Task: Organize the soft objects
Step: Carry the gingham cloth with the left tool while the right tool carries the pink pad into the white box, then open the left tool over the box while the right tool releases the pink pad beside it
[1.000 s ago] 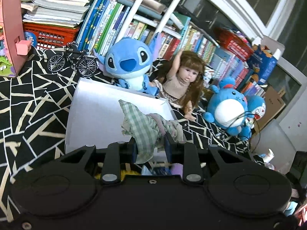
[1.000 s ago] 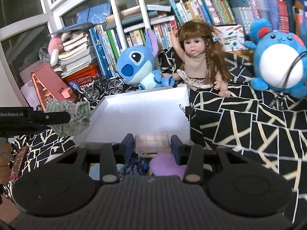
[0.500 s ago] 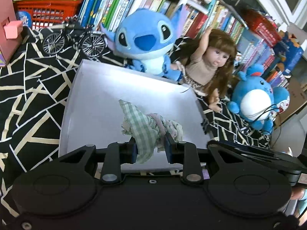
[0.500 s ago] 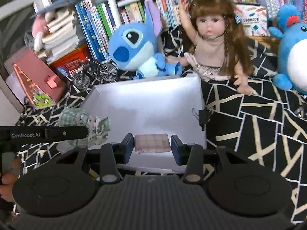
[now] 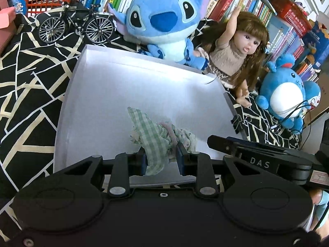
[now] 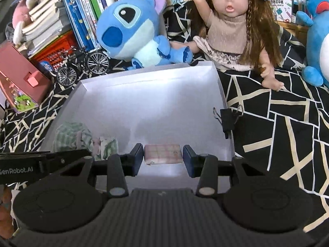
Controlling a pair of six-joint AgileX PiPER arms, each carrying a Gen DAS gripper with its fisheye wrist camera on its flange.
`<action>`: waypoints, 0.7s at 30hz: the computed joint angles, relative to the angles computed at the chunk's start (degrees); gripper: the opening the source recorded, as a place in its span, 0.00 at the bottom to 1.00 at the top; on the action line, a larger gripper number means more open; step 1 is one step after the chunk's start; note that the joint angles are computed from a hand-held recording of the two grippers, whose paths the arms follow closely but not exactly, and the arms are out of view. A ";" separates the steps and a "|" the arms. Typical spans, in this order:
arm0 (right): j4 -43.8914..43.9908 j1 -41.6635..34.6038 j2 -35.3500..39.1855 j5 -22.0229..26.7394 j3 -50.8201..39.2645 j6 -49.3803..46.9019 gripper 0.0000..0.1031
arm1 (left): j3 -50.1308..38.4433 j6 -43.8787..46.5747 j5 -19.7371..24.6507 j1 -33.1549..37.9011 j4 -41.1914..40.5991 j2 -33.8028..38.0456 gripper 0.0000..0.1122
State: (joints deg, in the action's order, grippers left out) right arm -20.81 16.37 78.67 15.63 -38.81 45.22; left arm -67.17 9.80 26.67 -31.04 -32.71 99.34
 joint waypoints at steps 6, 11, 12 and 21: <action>-4.54 1.22 2.40 0.15 -0.61 3.84 0.47 | -0.56 2.04 0.47 0.15 -1.17 0.98 0.24; -8.90 2.23 3.25 0.37 -0.63 7.48 0.46 | -0.49 3.80 0.38 0.40 -2.99 1.84 0.25; -9.66 2.41 3.26 0.47 -0.62 8.07 0.46 | -0.32 4.83 0.32 0.54 -4.00 1.94 0.25; -11.32 2.20 1.92 -0.17 0.53 9.45 0.60 | 1.61 5.69 -1.61 0.30 -4.57 0.21 0.41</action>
State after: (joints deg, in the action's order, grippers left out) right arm -32.13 18.56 80.59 15.45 -38.27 54.66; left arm -65.55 15.49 25.06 -30.74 -37.28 99.54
